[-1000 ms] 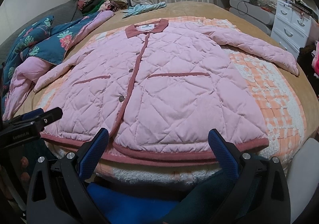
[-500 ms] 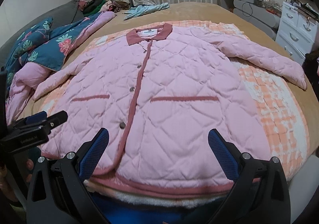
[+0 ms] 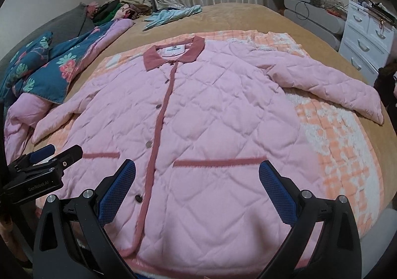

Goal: Fold large clothes
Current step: 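Move the right tool to the jacket sleeve and grasp its cuff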

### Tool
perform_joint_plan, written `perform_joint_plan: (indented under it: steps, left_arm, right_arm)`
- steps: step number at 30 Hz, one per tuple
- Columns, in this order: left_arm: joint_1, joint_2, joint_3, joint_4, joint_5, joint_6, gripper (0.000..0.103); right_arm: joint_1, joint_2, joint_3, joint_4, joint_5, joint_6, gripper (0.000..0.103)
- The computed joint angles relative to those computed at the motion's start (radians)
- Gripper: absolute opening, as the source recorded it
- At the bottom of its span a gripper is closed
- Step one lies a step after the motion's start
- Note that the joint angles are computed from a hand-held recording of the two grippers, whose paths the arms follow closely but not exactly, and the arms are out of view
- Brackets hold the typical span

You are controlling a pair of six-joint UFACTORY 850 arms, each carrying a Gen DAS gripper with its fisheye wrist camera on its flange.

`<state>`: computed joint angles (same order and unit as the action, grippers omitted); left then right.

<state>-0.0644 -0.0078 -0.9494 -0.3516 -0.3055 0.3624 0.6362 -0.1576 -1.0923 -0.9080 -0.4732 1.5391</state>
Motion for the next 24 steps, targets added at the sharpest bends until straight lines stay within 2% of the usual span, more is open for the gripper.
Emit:
perform_joint_plan:
  steps: [1, 15, 24]
  left_arm:
    - [-0.009, -0.015, -0.018, 0.042, -0.001, -0.040, 0.094]
    - [-0.068, -0.170, -0.198, 0.162, -0.007, -0.164, 0.094]
    - [-0.108, -0.290, -0.331, 0.258, -0.035, -0.272, 0.094]
  right_arm:
    - [-0.007, -0.006, -0.010, 0.000, 0.002, -0.006, 0.099]
    - [-0.117, -0.095, -0.141, 0.000, 0.001, -0.058, 0.099]
    - [-0.214, -0.142, -0.207, -0.025, 0.021, 0.001, 0.099]
